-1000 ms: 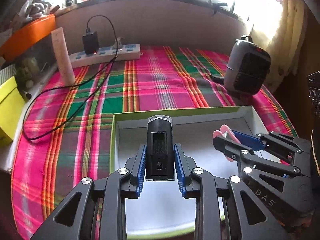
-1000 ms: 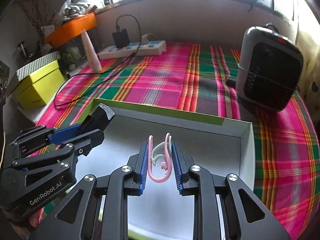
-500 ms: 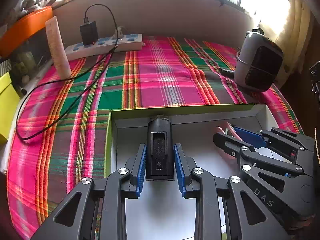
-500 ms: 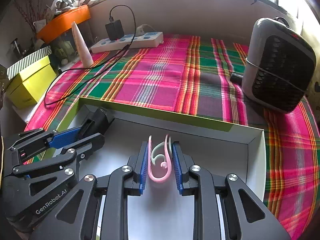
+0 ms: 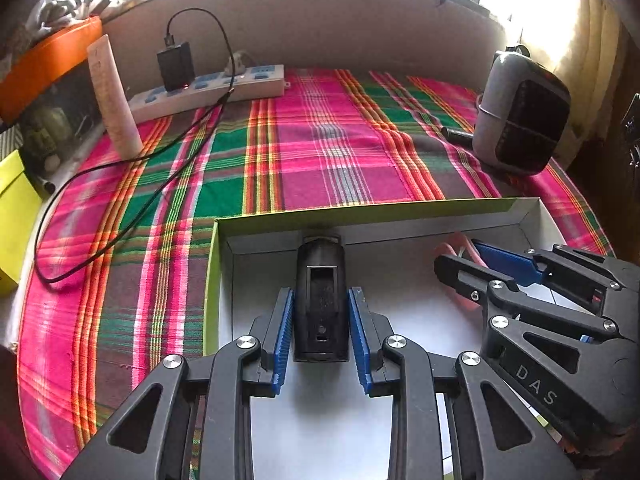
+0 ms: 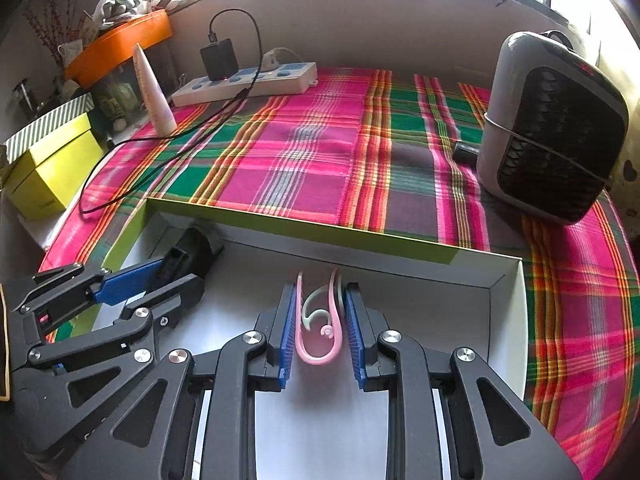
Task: Organize objects
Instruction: 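Lower both held objects into the tray and open both grippers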
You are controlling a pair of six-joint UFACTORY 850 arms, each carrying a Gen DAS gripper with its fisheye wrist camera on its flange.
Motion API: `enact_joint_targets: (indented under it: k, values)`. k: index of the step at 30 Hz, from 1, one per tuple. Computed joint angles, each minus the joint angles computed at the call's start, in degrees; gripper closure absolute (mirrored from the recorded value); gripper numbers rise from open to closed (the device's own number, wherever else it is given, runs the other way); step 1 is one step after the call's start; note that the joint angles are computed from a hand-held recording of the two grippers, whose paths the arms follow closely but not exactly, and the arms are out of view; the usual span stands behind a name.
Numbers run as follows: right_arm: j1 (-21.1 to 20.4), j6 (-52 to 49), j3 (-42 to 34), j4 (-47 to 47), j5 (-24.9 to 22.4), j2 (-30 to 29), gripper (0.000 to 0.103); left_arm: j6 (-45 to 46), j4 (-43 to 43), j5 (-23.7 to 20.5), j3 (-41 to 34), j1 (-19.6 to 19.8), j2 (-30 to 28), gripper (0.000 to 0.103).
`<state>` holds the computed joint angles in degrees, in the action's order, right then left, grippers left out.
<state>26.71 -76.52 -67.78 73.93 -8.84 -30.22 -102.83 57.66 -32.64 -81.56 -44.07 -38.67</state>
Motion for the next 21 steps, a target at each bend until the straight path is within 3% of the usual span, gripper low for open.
enact_joint_targets:
  k: [4,8,14,21]
  values:
    - [0.0,0.6,0.0,0.1,-0.1,0.0,0.078,0.3,-0.3,-0.3,-0.1,-0.1,0.0,0.077]
    - [-0.2,-0.8,0.7,1.7,-0.5,0.5,0.064,-0.2,-0.3,-0.8,0.1,-0.3,0.2,0.069]
    - [-0.2,-5.1,2.4,6.5,0.3,1.9,0.064,-1.7,0.4,-1.7,1.0,-1.1,1.0,0.063]
    - [-0.2,-22.8,6.4,24.7,0.6,5.1,0.064,-5.8,3.3,-5.3,2.5,-3.3,2.6,0.062]
